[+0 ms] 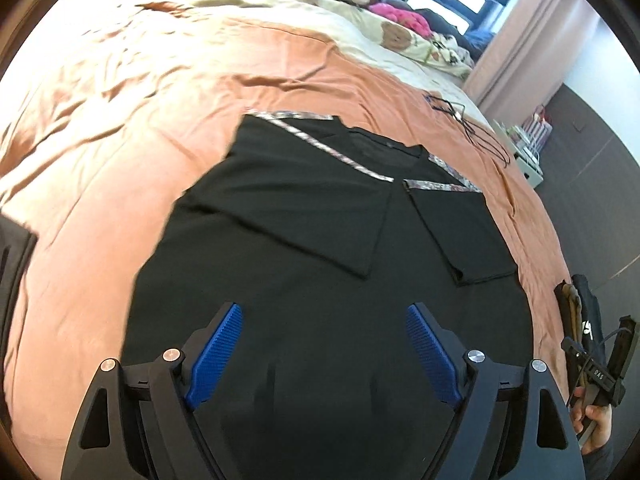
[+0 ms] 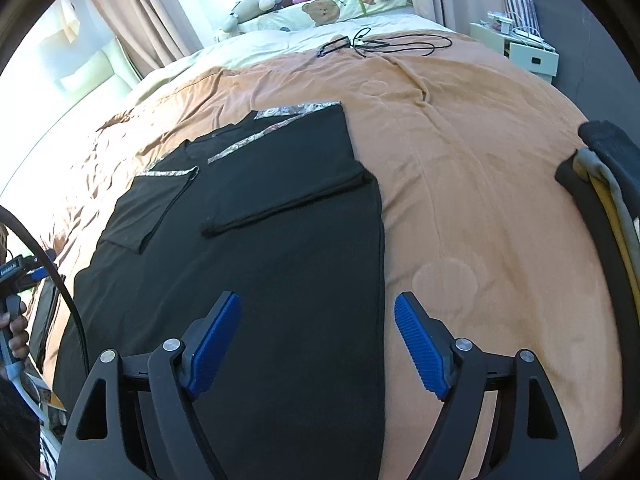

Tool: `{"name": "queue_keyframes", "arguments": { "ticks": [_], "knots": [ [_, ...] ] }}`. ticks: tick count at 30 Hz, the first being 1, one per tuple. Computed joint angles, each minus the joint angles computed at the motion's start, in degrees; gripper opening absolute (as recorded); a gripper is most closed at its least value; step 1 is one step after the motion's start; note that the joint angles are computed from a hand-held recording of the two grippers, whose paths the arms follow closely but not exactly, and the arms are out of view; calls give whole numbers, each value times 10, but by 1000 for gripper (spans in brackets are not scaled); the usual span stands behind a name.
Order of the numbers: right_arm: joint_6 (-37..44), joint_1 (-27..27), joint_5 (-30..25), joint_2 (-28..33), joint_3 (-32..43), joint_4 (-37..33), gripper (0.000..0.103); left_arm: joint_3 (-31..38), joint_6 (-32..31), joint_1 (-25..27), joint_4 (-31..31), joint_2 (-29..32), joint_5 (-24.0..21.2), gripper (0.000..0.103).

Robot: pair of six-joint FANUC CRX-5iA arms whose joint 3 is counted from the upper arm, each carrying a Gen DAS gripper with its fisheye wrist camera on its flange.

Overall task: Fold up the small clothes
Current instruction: 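Move both grippers down to the hem edge of the black T-shirt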

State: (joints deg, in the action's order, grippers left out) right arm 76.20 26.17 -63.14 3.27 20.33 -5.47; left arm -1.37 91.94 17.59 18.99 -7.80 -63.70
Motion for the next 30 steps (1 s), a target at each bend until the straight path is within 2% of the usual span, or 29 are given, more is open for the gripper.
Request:
{"name": "queue_keyframes", "arguments": {
  "ticks": [6, 8, 12, 17, 21, 30],
  "knots": [
    [-60, 35, 14, -43, -57, 60, 88, -66, -18, 51, 21, -69, -1, 86],
    [-81, 46, 20, -59, -76, 73, 93, -91, -25, 68, 26, -98, -1, 96],
    [-122, 73, 24, -86, -114, 112, 103, -117, -28, 83, 18, -131, -3, 102],
    [-128, 73, 28, -113, -141, 96, 103, -154, -51, 117, 33, -165, -19, 102],
    [-111, 58, 24, -131, -155, 49, 103, -188, -74, 150, 50, -198, -34, 102],
    [-94, 39, 49, -183, -215, 0, 103, -273, -156, 261, 112, -281, -80, 101]
  ]
}}
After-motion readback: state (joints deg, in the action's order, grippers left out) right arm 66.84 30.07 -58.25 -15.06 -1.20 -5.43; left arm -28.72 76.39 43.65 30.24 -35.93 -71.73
